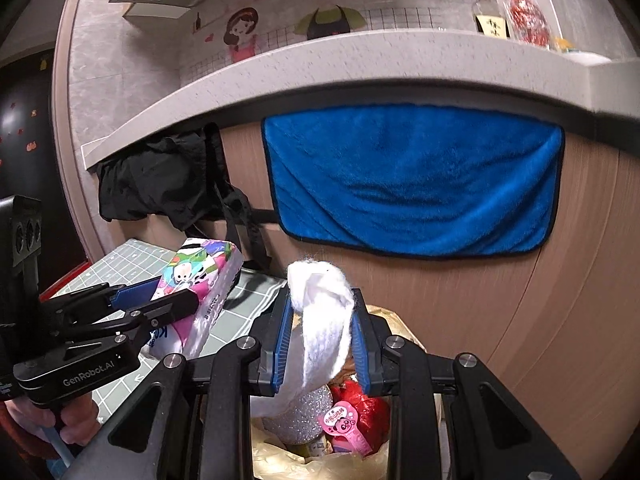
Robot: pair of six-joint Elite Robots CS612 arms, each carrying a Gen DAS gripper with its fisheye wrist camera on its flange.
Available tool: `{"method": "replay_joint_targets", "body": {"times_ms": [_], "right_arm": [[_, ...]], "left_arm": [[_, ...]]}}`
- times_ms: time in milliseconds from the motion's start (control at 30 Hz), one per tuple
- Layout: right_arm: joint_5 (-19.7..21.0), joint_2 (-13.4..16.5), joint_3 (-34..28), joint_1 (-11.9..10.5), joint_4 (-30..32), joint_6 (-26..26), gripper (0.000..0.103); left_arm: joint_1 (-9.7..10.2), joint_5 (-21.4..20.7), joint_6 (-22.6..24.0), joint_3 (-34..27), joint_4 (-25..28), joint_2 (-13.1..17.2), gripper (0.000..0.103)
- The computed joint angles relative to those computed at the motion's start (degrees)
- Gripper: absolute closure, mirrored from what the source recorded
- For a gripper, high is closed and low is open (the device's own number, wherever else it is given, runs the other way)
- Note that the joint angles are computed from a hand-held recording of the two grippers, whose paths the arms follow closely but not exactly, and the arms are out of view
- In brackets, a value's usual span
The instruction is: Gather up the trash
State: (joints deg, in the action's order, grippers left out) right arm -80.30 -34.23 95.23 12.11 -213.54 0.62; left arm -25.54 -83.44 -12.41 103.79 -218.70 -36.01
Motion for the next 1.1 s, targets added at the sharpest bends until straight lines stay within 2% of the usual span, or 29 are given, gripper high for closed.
{"method": "replay_joint_targets", "body": {"times_ms": [200,467,533,567,600,667,833,967,1100], "right_arm": [[-0.26,0.60,-0.50,-0.28,1.20,0.66,0.077],[-0.29,1.68,-1.64,-0.71,3.05,2.55,0.077],[0.50,1.96,-1.79,-0.97,3.07,3.86,0.070],[0.75,2.03,-1.82,-1.08,3.10,4.69,0.059],[0.78,2.07,-1.75,-1.15,2.99,5.52,0.051],[0.02,2.03,-1.53,-1.09,2.80,6.37,0.050],[-1.66,1.05,0.10,-0.74,3.27,7.53,0.050],[-1.57,-0.10,2.61,-0.32,1.54,8.18,0.050],[-1.26,-1.85,6.58,0.63,-1.45,9.00,0.049]], "left_arm": [[0.50,-2.23,-0.56,-1.71,2.09,0.96,0.066],[2.36,-9.71,-2.43,-4.70,6.67,2.26,0.064],[3.05,-12.80,-3.04,-5.42,8.54,2.31,0.057],[3.34,-13.91,-3.46,-5.72,9.37,2.29,0.056],[3.41,-14.09,-3.76,-5.82,9.82,2.25,0.048],[3.60,-14.46,-4.47,-6.09,9.78,2.31,0.044],[3.49,-13.34,-4.75,-4.23,10.98,0.81,0.044],[2.42,-7.92,-3.11,1.01,7.08,-1.58,0.044],[0.33,0.23,-1.46,9.44,-0.49,-4.42,0.044]]}}
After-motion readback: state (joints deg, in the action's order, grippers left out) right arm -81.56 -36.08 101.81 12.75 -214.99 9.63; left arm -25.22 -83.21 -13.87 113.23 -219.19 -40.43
